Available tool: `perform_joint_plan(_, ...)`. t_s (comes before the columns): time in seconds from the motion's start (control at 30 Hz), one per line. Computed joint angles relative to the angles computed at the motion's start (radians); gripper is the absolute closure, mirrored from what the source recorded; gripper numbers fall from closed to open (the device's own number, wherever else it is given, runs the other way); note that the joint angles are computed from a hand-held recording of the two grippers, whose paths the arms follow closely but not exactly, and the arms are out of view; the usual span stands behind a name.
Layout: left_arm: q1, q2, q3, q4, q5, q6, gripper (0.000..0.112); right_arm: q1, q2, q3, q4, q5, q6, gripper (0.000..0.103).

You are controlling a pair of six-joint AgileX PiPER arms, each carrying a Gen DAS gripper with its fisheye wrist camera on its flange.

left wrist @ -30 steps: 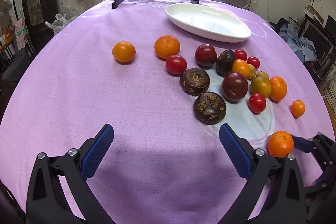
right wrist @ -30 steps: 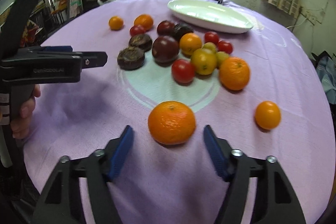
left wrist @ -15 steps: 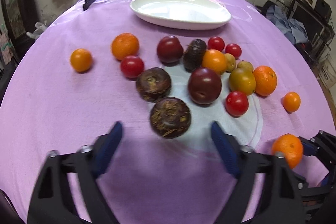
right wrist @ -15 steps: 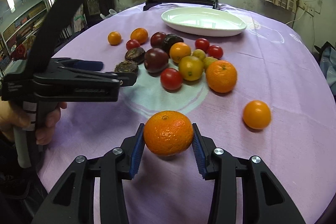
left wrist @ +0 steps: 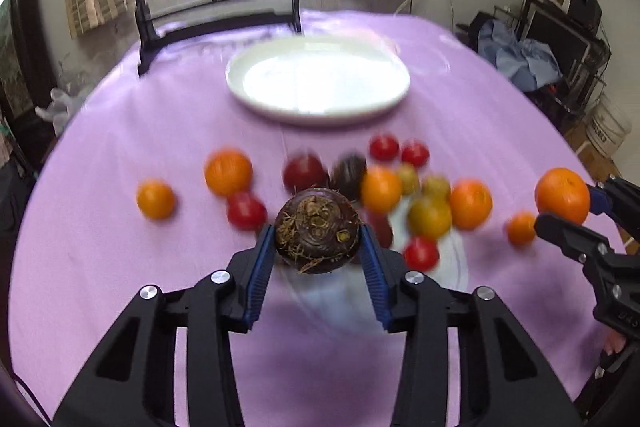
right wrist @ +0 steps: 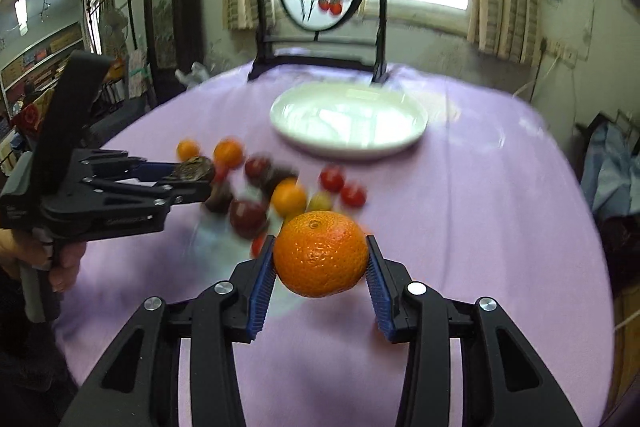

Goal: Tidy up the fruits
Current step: 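Carry both fruits over the white plate and open both tools to release, then grasp a yellow-orange fruit with the right tool while the left grasps a dark brown fruit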

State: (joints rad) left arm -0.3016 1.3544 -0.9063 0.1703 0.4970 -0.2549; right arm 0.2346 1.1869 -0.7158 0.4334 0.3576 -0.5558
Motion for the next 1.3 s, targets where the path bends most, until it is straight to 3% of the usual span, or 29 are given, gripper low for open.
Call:
perform_joint_plan(0.07, 0.014, 0.066, -0.105, 0.062, 0.001, -0.037, 0.07, 0.008, 0.09, -0.096, 0.01, -0.039, -0.008, 0.06)
perform_joint_plan(0.17, 0.049, 0.252, -0.337, 0.036, 0.05, 0.0, 0.07, 0.028, 0.281, -0.293, -0.062, -0.021, 0.085, 0.06)
perform_joint_plan(0.37, 0.114, 0.577, -0.714, -0.052, 0.19, 0.055, 0.07, 0.1, 0.624, -0.662, -0.404, 0.088, 0.445, 0.06)
perform_joint_plan(0.57, 0.135, 0.748, -0.905, -0.136, 0.283, 0.128, 0.069, 0.118, 0.834, -0.908, -0.5, 0.232, 0.553, 0.059)
perform_joint_plan(0.63, 0.143, 0.77, -0.921, -0.171, 0.286, 0.142, 0.059, 0.118, 0.879, -0.965, -0.507, 0.277, 0.571, 0.056)
perform_joint_plan(0.73, 0.134, 0.724, -0.858, -0.146, 0.224, 0.111, 0.038, 0.119, 0.864, -0.936, -0.504, 0.259, 0.575, 0.053)
perform_joint_plan(0.9, 0.134, 0.576, -0.693, -0.14, 0.168, 0.12, 0.035, 0.064, 0.71, -0.753, -0.377, 0.187, 0.485, 0.047)
perform_joint_plan(1.0, 0.139, 0.449, -0.534, -0.111, 0.106, 0.099, 0.023, 0.019, 0.565, -0.59, -0.302, 0.127, 0.402, 0.037)
perform_joint_plan(1.1, 0.144, 0.307, -0.346, -0.104, 0.026, 0.119, 0.019, -0.05, 0.385, -0.382, -0.198, 0.074, 0.259, 0.035)
perform_joint_plan(1.3, 0.138, 0.092, -0.045, -0.007, -0.077, 0.025, 0.018, -0.148, 0.187, -0.106, -0.126, 0.06, 0.12, 0.035)
